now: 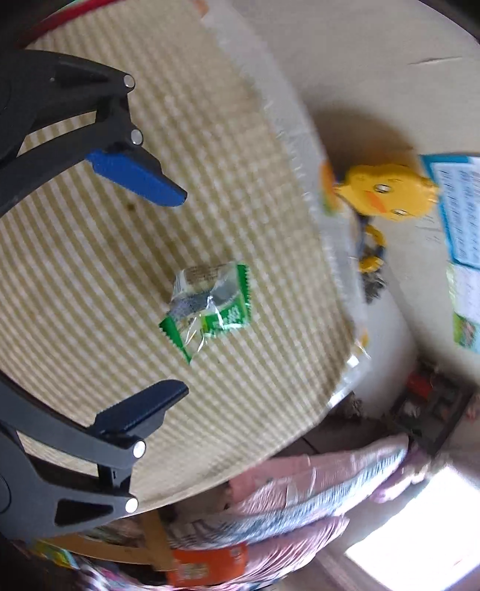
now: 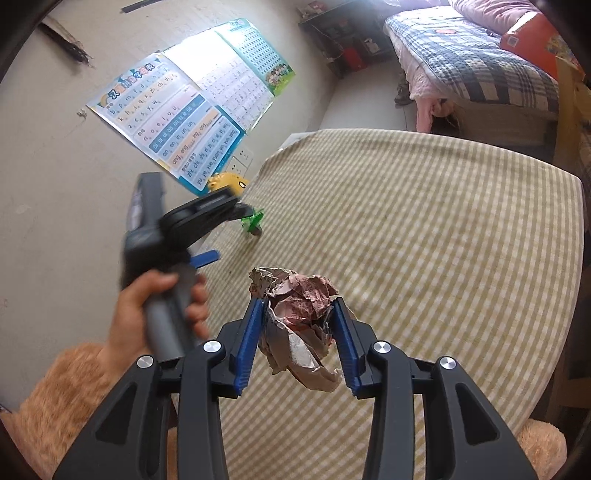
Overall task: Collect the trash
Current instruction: 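Grasp the brown crumpled wrapper with the right gripper while the left approaches the green wrapper, then grasp the green snack wrapper with the left gripper and lift it, then carry the green wrapper and brown wrapper over the red bin with both grippers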
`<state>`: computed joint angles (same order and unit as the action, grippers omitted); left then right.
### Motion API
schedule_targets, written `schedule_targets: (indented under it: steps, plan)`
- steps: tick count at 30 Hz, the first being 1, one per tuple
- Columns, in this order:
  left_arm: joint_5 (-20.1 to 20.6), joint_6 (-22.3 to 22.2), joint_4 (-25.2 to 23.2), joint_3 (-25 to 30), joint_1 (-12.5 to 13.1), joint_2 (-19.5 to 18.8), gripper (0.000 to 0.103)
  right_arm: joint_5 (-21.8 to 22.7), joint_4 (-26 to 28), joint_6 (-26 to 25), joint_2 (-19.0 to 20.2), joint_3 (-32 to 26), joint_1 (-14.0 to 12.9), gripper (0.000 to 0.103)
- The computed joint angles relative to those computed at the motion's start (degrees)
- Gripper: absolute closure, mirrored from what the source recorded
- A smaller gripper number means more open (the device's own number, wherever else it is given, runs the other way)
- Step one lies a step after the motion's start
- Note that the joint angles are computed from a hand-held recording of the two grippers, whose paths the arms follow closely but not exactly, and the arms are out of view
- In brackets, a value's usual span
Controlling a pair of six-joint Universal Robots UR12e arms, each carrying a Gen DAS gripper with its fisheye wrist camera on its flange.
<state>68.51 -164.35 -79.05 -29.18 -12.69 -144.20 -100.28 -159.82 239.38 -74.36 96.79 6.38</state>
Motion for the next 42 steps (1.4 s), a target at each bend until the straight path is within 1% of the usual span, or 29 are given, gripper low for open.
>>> schedule_targets:
  steps: [1, 3, 4, 5, 6, 7, 8, 9, 12, 14, 16, 18, 20, 21, 23, 26, 27, 28, 29, 31, 32, 34, 39, 42]
  plan:
    - [1.0, -1.5, 0.9, -0.5, -0.3, -0.1, 0.009, 0.1, -0.3, -0.1, -0.1, 0.2, -0.1, 0.065]
    - [0.8, -3.3, 7.4, -4.7, -0.4, 1.6, 0.009, 0.1, -1.4, -0.5, -0.4, 1.0, -0.2, 0.064]
    - [0.6, -4.0, 8.2, -5.4, -0.5, 1.9, 0.01, 0.0, -1.4, -0.6, -0.4, 1.2, -0.3, 0.064]
    - [0.0, -4.4, 7.5, -5.0, -0.4, 1.7, 0.015, 0.2, -1.5, -0.8, -0.5, 1.4, -0.4, 0.064]
    - [0.4, -5.6, 8.2, -5.5, -0.5, 1.9, 0.026, 0.5, -1.7, -0.7, -0.5, 1.7, -0.6, 0.064]
    - [1.1, -6.0, 9.9, -6.5, -0.5, 2.4, 0.051, 1.0, -2.0, -0.3, -0.5, 2.0, -0.7, 0.064]
    - [1.6, -5.7, 9.6, -6.4, -0.5, 2.4, 0.061, 1.2, -2.1, 0.0, -0.5, 2.1, -0.8, 0.064]
    - [2.2, -5.3, 9.4, -6.2, -0.5, 2.3, 0.069, 1.5, -2.2, 0.4, -0.5, 2.3, -0.9, 0.064]
    - [-0.6, -5.8, 7.3, -5.3, 0.3, 2.3, 0.072, 1.7, -2.0, 0.7, -0.6, 2.5, -1.0, 0.064]
    - [-1.7, -5.5, 7.0, -5.6, 0.8, 2.9, 0.072, 0.9, -1.7, 0.6, -0.8, 2.4, -0.8, 0.064]
    - [-2.2, -2.9, 6.8, -6.7, 1.2, 4.1, 0.072, 0.1, -1.4, 0.1, -0.8, 1.9, -0.6, 0.064]
    - [-2.9, 0.4, 6.9, -9.2, 1.8, 6.2, 0.072, -0.6, -1.2, -0.7, -0.7, 1.3, -0.2, 0.064]
    - [-4.3, 3.5, 5.6, -11.2, 2.5, 8.1, 0.072, -1.1, -1.1, -1.6, -0.6, 0.6, 0.3, 0.064]
    - [-4.8, 5.5, 4.1, -12.4, 2.9, 9.3, 0.072, -1.4, -0.9, -2.1, -0.5, 0.1, 0.5, 0.064]
    - [-5.0, 8.5, 2.9, -15.1, 3.8, 11.6, 0.072, -1.9, -0.5, -3.1, -0.2, -1.0, 1.2, 0.064]
    - [-6.1, 11.1, 2.2, -18.3, 5.1, 14.5, 0.072, -2.7, -0.1, -4.5, 0.2, -2.5, 2.3, 0.064]
    - [-6.7, 11.9, 3.4, -20.5, 5.8, 16.2, 0.072, -2.9, 0.3, -4.9, 0.6, -3.4, 2.6, 0.064]
    - [-6.9, 12.3, 4.6, -21.8, 6.2, 17.1, 0.072, -3.1, 0.6, -5.4, 0.8, -3.9, 3.0, 0.063]
    - [-7.4, 12.6, 6.7, -23.9, 6.9, 18.7, 0.072, -3.3, 0.6, -5.8, 0.9, -4.4, 3.3, 0.063]
    - [-8.2, 12.7, 9.6, -26.2, 7.9, 20.4, 0.072, -3.9, 0.9, -7.2, 1.4, -5.8, 4.1, 0.063]
    - [-8.7, 12.5, 12.0, -28.0, 8.7, 21.7, 0.072, -4.2, 1.0, -8.2, 1.8, -6.7, 4.6, 0.063]
    - [-9.1, 11.8, 14.4, -29.4, 9.6, 22.8, 0.072, -4.5, 0.8, -9.4, 2.1, -7.7, 5.2, 0.063]
    - [-10.4, 10.8, 18.1, -32.2, 12.1, 25.0, 0.072, -5.4, 1.3, -12.0, 3.4, -10.8, 6.9, 0.063]
    - [-11.0, 10.2, 19.2, -32.9, 13.3, 25.6, 0.072, -5.7, 1.9, -13.5, 4.3, -12.7, 7.7, 0.063]
